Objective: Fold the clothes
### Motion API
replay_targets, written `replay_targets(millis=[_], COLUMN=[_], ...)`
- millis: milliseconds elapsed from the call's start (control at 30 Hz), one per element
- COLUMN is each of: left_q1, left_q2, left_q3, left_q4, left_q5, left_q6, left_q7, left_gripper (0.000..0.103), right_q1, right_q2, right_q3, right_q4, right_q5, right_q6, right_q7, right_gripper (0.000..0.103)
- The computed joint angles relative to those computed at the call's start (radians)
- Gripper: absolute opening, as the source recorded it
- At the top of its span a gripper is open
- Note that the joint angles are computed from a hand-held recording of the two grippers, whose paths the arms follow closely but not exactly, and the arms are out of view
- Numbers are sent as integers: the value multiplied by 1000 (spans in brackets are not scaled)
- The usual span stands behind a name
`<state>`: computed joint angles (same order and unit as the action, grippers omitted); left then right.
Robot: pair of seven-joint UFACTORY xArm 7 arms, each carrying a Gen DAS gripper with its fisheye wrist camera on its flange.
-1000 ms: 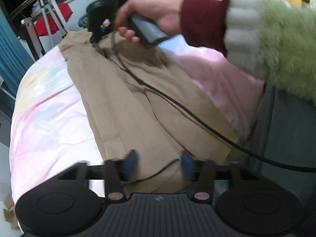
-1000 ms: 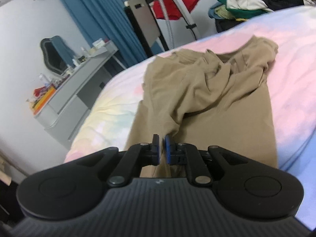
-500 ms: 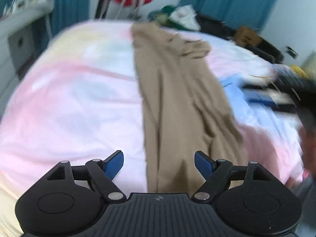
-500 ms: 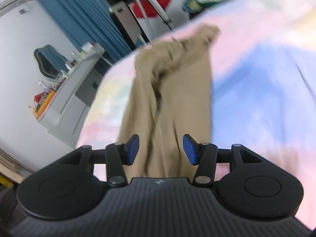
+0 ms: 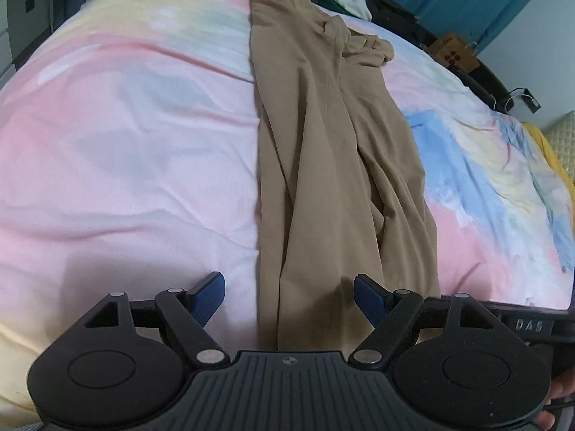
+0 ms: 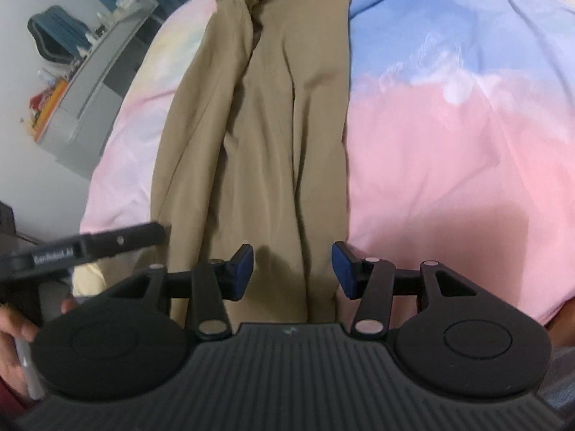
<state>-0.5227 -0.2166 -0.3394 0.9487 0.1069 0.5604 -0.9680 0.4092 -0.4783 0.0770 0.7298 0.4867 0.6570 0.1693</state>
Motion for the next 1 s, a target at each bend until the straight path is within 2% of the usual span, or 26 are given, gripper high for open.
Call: replay_targets(millis=[167,333,400,467,533,567,600,633,667,767,800,967,1000], left_q1=[-7,-35,-53,-73,-81,-71,-63,-57,-53,-53,-53,-63,-52], left_q2=[11,17,24,33,42,46,49,51,52,38,32,-28,-30], left_q3=[3,35,47,57,58,47,38,31,25,22,23,39,35], left_q4=[5,-16,-19,-15,-7,-1,6,10,13,-1,-9,-62,-48], left_q5=[-9,-119,-176,-238,-273,-252,-232,-214,-196,-183,-183,-223,-217], left_q6=[-8,-63,-85,-93,-87,-74,-59,-50,-43,-63,-76,-223,-227], left_q7=[17,95,156,230,278,259,237,220,205,194,192,212,192], left_gripper=[80,80,73,71,69,66,58,52,49,26,15,9,8], right_q1=[36,52,68,73,61,52,49,53,59,67,73,112,117], right_q2=[-22,-53,-66,-86,-93,-99,-103,-107,-113,-153,-171,-228,-225], right_q3=[-30,-35,-34,-13,21,33,32,24,14,6,1,-54,-67], right_q4=[-14,-42,-45,-53,-61,-69,-76,-80,-84,-110,-124,-137,-120], right_q5=[56,121,132,120,81,66,62,66,73,77,84,120,125], right_q6=[69,85,100,98,74,60,49,42,35,-2,-21,-95,-108], right_q7=[-60,-106,-149,-175,-157,-134,-118,-113,-112,-106,-105,-127,-136], right_gripper=[52,52,46,46,36,26,19,16,10,8,8,8,8])
